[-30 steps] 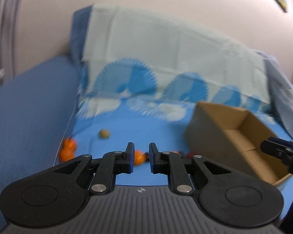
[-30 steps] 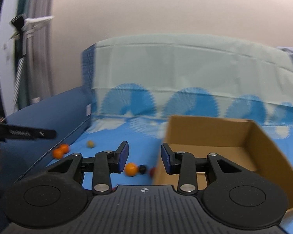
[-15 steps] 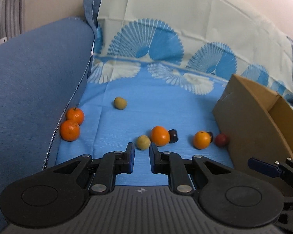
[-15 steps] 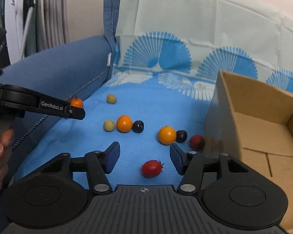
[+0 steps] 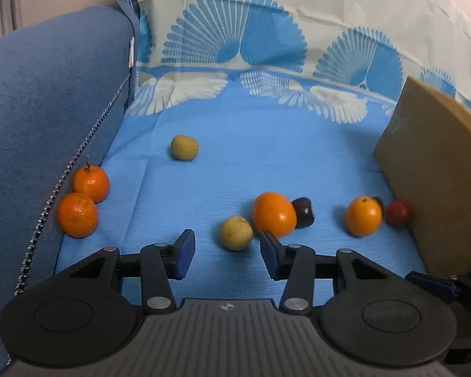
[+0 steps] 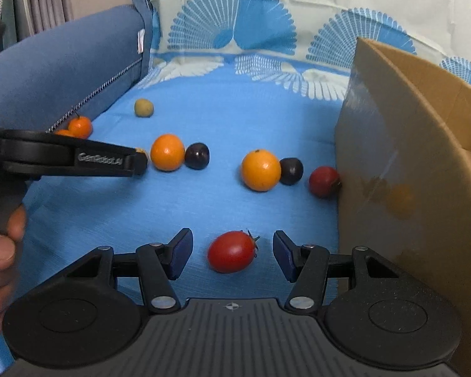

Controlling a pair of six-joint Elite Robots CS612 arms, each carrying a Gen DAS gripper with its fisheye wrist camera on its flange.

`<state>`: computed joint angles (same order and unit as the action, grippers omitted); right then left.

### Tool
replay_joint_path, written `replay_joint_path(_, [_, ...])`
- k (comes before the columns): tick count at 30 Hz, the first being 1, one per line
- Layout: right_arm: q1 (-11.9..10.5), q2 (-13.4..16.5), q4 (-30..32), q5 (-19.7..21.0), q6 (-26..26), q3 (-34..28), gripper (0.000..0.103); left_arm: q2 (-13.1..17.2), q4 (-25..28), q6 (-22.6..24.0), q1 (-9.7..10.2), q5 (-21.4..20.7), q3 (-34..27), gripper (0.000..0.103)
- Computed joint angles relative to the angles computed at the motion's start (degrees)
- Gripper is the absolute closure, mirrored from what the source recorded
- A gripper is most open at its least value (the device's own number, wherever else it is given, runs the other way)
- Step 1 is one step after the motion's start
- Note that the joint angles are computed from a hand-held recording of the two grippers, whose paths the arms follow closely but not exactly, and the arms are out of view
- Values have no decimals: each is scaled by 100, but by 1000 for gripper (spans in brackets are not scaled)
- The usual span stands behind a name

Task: Organize fruits
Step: 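Close the right tool on the red tomato while the left tool grasps the yellow-green fruit, then lift both held fruits and carry them over the cardboard box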

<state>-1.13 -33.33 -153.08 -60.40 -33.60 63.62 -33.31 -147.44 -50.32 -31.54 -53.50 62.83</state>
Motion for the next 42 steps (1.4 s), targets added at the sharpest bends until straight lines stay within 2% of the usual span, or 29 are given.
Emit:
replay_joint_path(2, [18, 17, 42, -69, -51, -23, 51, 50, 110, 109, 8, -38, -81, 57])
replay_joint_path(4, [31, 34, 105, -101, -135, -54, 65, 87, 150, 237, -8, 65, -128, 71])
replay_joint_path(6, [29, 27, 86, -94, -208, -28, 68, 95, 203, 233, -17, 78, -145, 79])
replay_joint_path(9, [2, -13, 0, 60, -214, 38, 68, 25, 127, 87, -36, 137, -42, 79])
replay_joint_path(12, [-14, -77, -150, 190, -207, 142, 68, -108, 67, -273, -55, 117, 128, 79])
replay_joint_path(15, [-13, -123, 36, 248, -329, 172, 68, -203, 30, -581, -2, -405, 255, 79])
replay_joint_path(17, [6, -137, 178, 154, -451, 187, 68, -183, 254, -605, -7, -424, 190, 79])
replay_joint_path(21, [32, -139, 234, -13, -494, 215, 68, -146, 301, -511, -31, -327, 140, 79])
replay_joint_path(31, [24, -133, 287, -2, -476, 188, 67, -45, 285, -277, -32, -129, 6, 77])
replay_joint_path(35, [9, -142, 135, 61, -479, 228, 68, -53, 175, -198, -61, 118, 23, 78])
replay_joint_path(38, [-41, -184, -77, 260, -346, 290, 68, -122, 39, -271, -106, 360, 118, 78])
replay_joint_path(42, [-158, -335, -542, 694, -249, 477, 68, -265, -443, -264, -217, 775, 359, 78])
